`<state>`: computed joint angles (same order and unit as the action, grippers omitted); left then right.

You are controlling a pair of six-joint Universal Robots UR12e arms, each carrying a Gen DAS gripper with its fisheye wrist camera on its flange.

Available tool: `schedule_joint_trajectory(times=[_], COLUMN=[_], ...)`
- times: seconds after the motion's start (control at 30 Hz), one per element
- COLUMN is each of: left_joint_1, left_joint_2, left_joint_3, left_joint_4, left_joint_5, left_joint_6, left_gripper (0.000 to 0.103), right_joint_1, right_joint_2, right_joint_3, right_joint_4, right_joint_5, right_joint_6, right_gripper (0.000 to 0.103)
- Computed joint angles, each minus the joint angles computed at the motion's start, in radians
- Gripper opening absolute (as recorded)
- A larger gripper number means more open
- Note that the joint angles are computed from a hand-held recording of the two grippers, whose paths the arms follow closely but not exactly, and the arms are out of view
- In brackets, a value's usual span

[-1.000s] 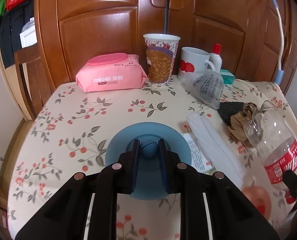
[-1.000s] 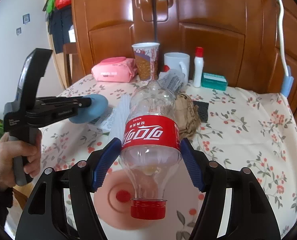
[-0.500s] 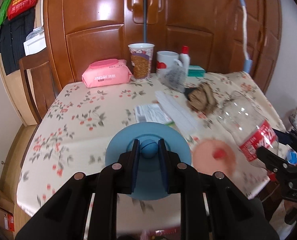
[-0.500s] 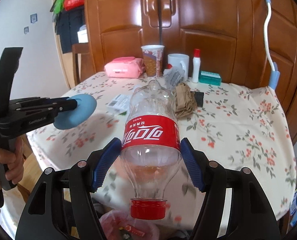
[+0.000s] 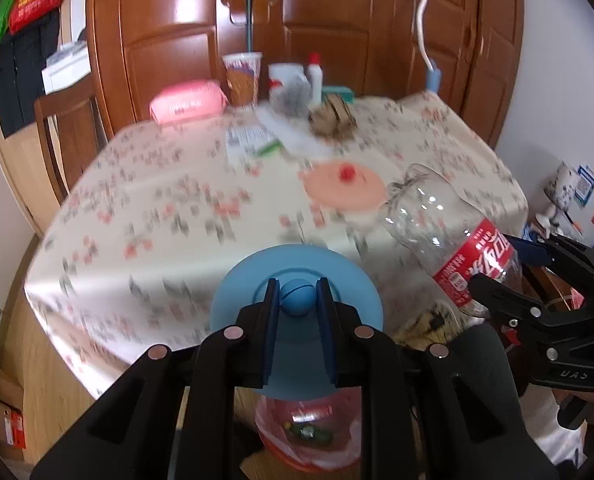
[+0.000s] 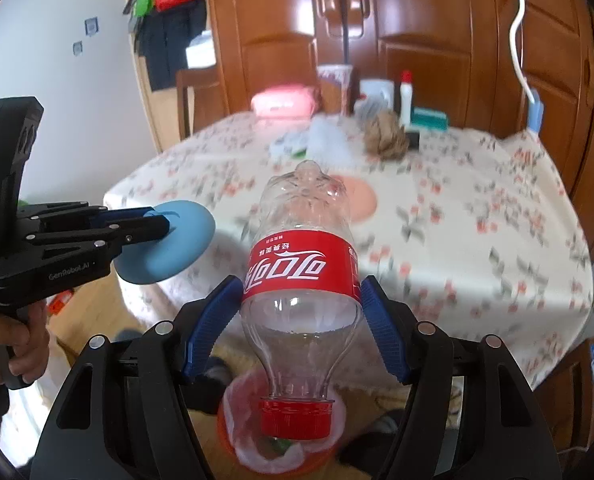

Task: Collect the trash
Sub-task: 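Carry lid and bottle down over the trash bin and open both tools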

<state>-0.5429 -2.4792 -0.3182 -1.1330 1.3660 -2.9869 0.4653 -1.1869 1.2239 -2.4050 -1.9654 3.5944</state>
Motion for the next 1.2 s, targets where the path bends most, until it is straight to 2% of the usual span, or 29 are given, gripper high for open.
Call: schedule_joint_trajectory(times=[0.13, 0.27, 0.4, 0.57, 0.73, 0.9, 1.2], left_joint_1=[-0.004, -0.007, -0.010, -0.012, -0.014, -0.015, -0.021], left_joint_2=[0.105, 0.139, 0.136, 0.100, 0.044, -0.023, -0.091], left_joint_3=[-0.225, -0.317, -0.361, -0.373, -0.345, -0.276, -0.182], left_joint_4=[0.067, 0.071, 0.038, -0.036, -0.120, -0.209, -0.288], left_joint_5=[0.008, 0.028, 0.050, 0.057, 0.056, 0.067, 0.111], left_joint_6=[0.008, 0.018, 0.021, 0.023, 0.019, 0.019, 0.020], left_gripper=[0.019, 0.019, 0.019, 0.019, 0.019, 0.019, 0.020], right_joint_1=[0.016, 0.021, 0.017, -0.002, -0.018, -0.030, -0.043], right_joint_2=[-0.014, -0.016, -0.008, 0.020, 0.047, 0.069, 0.109], right_joint_3=[0.047, 0.079, 0.108, 0.132, 0.144, 0.147, 0.124], right_joint_4=[0.012, 0.034, 0.053, 0.087, 0.127, 0.160, 0.205], right_joint_5=[0.026, 0.064, 0.119, 0.199, 0.255, 0.293, 0.347], right_joint_6=[0.027, 0.055, 0.078, 0.102, 0.116, 0.116, 0.114], right_gripper=[0.066, 0.066, 0.066, 0.066, 0.066, 0.066, 0.066])
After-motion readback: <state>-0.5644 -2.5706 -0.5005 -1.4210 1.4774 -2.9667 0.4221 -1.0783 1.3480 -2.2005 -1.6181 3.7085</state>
